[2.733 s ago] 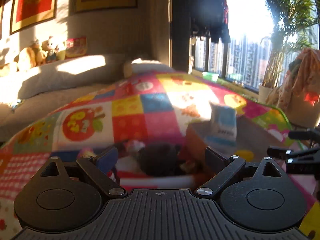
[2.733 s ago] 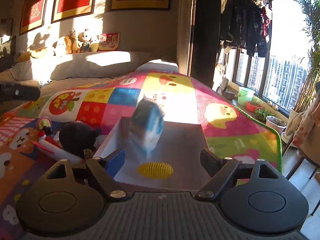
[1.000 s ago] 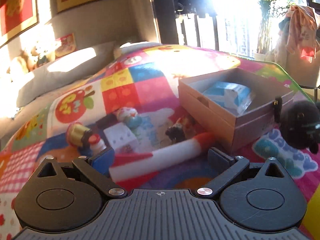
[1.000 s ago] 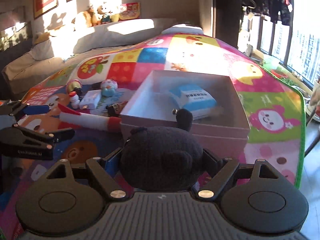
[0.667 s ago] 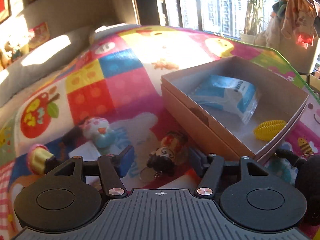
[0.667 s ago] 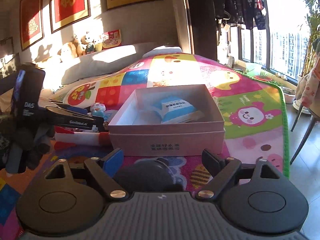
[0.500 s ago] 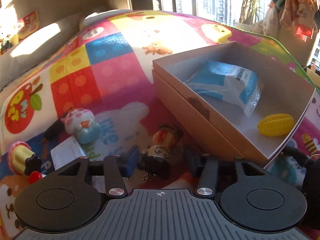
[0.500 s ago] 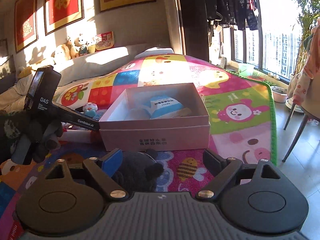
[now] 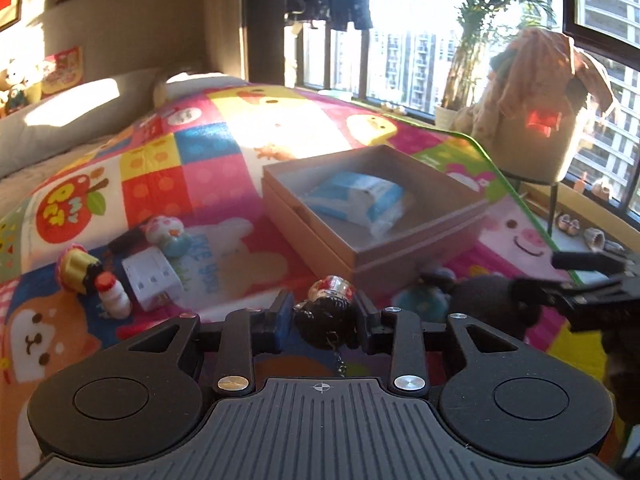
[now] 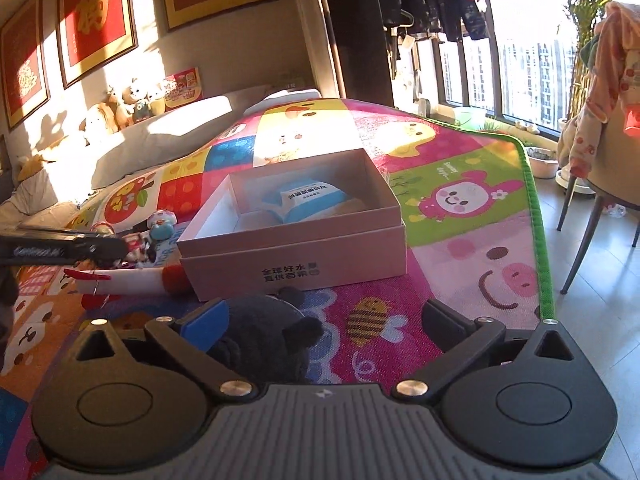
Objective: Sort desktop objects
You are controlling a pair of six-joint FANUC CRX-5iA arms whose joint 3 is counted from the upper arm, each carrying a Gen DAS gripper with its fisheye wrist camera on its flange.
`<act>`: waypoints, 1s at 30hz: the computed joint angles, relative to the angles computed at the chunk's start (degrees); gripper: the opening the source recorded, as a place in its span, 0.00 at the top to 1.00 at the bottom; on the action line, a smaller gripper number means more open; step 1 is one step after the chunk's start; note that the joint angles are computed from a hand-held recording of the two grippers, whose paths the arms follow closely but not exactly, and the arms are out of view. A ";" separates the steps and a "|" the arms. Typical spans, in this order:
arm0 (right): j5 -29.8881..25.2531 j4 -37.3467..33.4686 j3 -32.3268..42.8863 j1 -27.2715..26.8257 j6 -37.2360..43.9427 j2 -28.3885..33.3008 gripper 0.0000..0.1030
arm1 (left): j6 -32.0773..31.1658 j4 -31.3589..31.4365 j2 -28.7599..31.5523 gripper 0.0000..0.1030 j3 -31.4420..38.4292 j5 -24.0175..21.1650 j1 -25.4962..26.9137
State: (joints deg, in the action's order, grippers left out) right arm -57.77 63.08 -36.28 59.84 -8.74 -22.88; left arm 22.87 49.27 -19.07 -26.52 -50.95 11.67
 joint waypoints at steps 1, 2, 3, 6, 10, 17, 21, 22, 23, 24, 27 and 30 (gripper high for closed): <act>-0.29 -0.04 0.11 0.08 -0.36 0.13 0.00 | 0.24 -1.07 -1.27 0.62 -1.01 -0.99 0.12; -0.56 -0.13 0.28 0.19 -0.48 0.23 0.00 | 0.12 -1.99 -2.53 0.56 -2.16 -0.99 0.03; -0.74 -0.08 0.35 0.32 -0.50 0.31 0.00 | -0.32 -3.11 -3.96 0.50 -3.54 -0.59 -0.17; -1.85 0.43 0.75 0.91 0.33 0.62 0.00 | -1.10 -5.43 -6.60 0.34 -6.11 -0.13 -0.14; -3.62 1.54 0.89 1.93 1.09 0.79 0.00 | -0.19 -5.65 -8.17 0.20 -7.31 -3.05 1.85; -5.16 0.96 1.27 3.55 2.60 1.11 0.00 | 1.00 -6.73 -14.51 0.07 -8.96 -7.67 12.28; -3.27 0.95 1.35 3.80 3.76 1.12 0.00 | 4.45 -9.92 -15.59 0.07 -7.65 -13.12 18.36; -2.70 1.37 1.41 3.86 4.47 1.30 0.00 | 5.28 -10.02 -15.40 0.07 -7.38 -14.48 19.12; -2.29 1.87 1.45 4.02 4.95 1.51 0.00 | 5.47 -9.28 -14.93 0.07 -7.30 -16.20 19.78; -1.78 2.37 1.48 4.10 5.38 1.68 0.00 | 5.39 -8.07 -14.29 0.07 -7.31 -18.02 20.24; -1.35 3.24 1.96 4.79 6.98 2.37 0.00 | 3.78 -5.53 -12.42 0.07 -7.60 -21.67 19.18; -2.95 4.18 2.10 5.88 8.31 2.72 0.00 | 3.15 -6.09 -11.20 0.07 -7.56 -19.55 14.43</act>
State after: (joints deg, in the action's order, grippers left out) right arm -60.72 67.25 -34.19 65.72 -0.43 -20.16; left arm 26.03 43.18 -30.27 -34.07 -70.50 26.10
